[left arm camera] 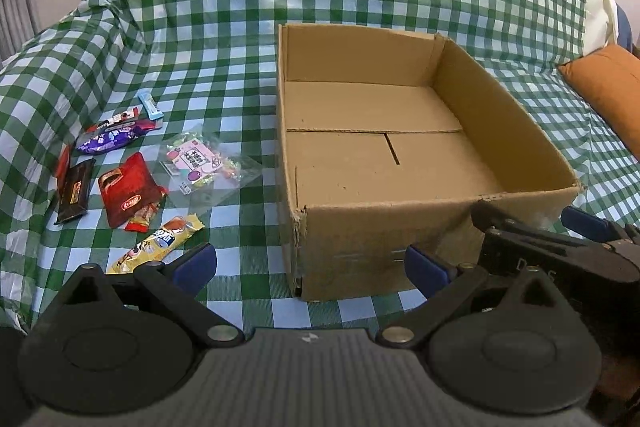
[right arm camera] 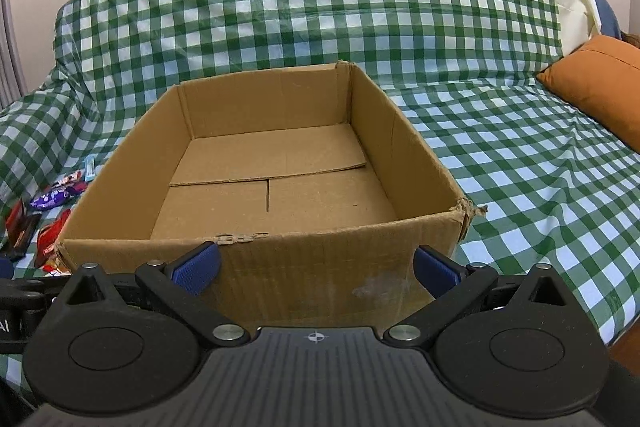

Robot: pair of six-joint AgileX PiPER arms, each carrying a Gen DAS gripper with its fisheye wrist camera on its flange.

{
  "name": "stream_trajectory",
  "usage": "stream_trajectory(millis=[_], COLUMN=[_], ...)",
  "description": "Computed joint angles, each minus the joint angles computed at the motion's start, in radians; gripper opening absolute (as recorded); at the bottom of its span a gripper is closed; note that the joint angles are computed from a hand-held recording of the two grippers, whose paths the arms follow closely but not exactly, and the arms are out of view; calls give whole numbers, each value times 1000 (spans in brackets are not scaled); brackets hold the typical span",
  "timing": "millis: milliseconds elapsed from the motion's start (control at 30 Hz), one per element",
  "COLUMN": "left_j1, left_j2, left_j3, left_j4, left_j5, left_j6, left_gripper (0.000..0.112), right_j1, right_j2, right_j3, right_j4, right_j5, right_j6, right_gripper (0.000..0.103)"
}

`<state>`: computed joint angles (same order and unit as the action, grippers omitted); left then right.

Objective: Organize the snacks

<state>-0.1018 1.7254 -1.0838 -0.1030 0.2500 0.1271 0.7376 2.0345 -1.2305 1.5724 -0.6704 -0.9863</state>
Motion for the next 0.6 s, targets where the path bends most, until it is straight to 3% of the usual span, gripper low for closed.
stream_trajectory(millis=[600], left_j1=[-21], left_j2=[-10], left_j3=[5], left_j4=[74], left_j5=[7], left_j6=[-104], left_gripper=[101], right_j1=[5], right_j2=[7], right_j3=[-2], right_j4=[-26], right_j5=[9], right_j6=[14], right_gripper=[96])
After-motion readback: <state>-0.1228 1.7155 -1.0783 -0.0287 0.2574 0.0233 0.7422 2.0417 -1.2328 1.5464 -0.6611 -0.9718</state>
